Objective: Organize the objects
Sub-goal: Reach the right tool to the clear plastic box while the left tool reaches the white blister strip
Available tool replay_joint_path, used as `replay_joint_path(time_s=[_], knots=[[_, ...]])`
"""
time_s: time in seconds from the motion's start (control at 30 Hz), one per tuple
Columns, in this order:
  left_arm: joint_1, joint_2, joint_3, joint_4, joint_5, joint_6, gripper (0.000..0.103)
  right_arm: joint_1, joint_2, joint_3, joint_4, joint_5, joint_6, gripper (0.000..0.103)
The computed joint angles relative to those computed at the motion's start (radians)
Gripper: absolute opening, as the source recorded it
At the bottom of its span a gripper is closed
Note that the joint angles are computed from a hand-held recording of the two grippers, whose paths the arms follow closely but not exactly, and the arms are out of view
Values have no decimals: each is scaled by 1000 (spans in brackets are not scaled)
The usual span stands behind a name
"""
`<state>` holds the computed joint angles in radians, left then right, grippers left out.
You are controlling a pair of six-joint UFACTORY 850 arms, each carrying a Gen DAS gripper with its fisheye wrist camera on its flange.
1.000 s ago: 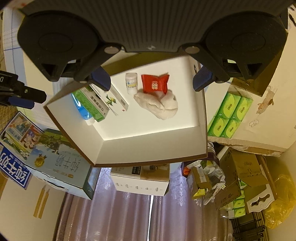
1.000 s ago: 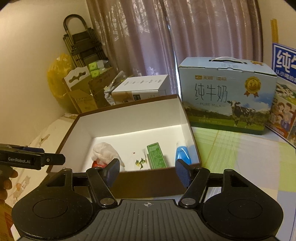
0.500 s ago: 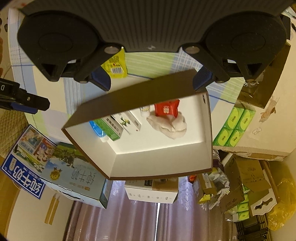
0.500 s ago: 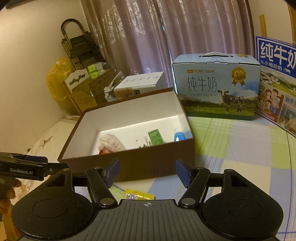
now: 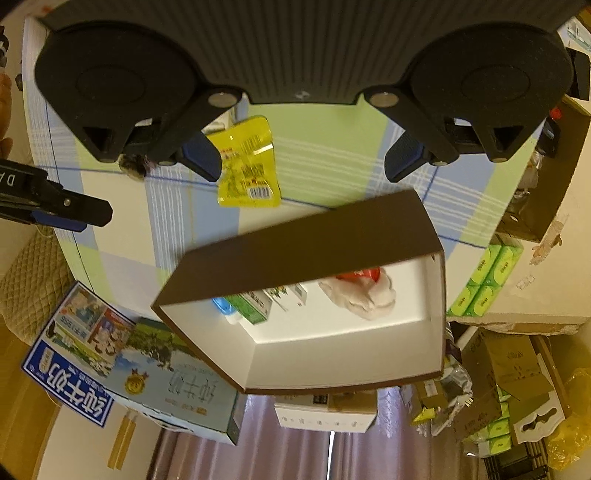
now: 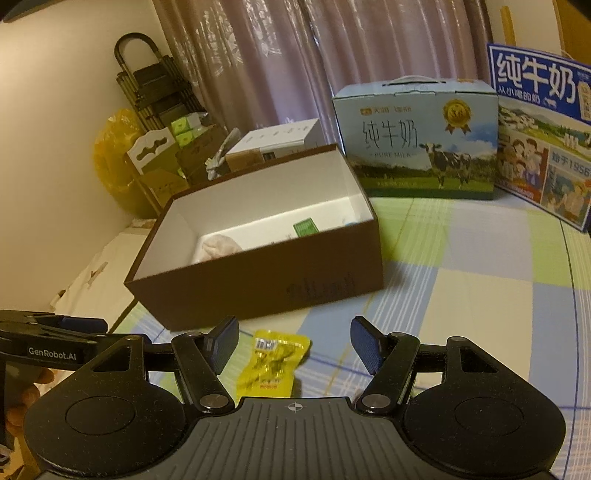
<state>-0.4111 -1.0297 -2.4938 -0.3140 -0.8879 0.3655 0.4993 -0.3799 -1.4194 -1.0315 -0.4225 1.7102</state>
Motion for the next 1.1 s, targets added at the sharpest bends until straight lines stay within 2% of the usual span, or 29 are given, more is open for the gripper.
replay_joint_path(time_s=[0.23, 0.53, 0.8, 1.1], knots=[[-9, 78, 153, -15, 38, 33, 93, 14, 24, 46, 38, -13, 0, 64], [-21, 125, 248, -29, 52, 69, 93, 36, 46, 93, 91, -20, -20, 64], [-26, 133, 283, -22, 38, 78, 93, 60, 36, 110, 181, -46, -137, 64], [-30, 126, 303, -8, 14, 79, 93, 75, 2, 111, 344, -36, -352, 64]])
